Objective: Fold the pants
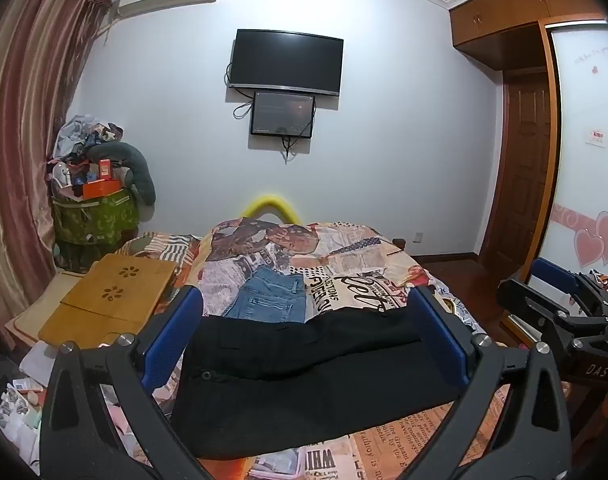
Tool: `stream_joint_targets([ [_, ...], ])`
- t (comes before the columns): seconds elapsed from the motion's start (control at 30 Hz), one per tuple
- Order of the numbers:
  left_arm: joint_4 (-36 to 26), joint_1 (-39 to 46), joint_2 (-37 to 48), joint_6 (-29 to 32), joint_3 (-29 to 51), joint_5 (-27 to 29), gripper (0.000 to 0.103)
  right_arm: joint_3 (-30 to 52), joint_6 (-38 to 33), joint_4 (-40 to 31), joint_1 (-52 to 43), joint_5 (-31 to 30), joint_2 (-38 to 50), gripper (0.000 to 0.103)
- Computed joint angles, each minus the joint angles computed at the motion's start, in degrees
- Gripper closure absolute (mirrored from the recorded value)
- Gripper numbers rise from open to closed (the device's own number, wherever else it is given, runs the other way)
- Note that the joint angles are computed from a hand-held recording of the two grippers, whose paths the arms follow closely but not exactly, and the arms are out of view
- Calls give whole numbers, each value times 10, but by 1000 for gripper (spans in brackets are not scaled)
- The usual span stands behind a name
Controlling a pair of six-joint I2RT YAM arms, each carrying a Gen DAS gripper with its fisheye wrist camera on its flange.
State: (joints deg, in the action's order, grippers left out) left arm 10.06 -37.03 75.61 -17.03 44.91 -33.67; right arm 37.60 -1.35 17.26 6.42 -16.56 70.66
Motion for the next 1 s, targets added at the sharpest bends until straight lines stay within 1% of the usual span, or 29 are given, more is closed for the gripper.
stream_joint_targets([
  [0.23, 3, -6, 12, 9, 10, -4, 0, -4, 0, 12, -1, 3, 2, 0],
  [0.3, 12, -7, 13, 10, 5, -5, 0, 1, 1, 11, -4, 0, 6, 0],
  [0.33, 20, -15, 7, 9, -7, -13, 0, 7, 2, -1, -3, 1, -1, 0],
  [0.47, 7, -16, 2, 9, 0, -12, 0, 1, 5, 3, -3, 3, -4, 0],
  [0.57, 10, -15, -2, 11, -4, -12, 0, 2, 3, -4, -10, -3, -10, 0],
  [1.0, 4, -19, -9, 9, -3, -13, 0, -2, 5, 10, -8, -1, -4, 0],
])
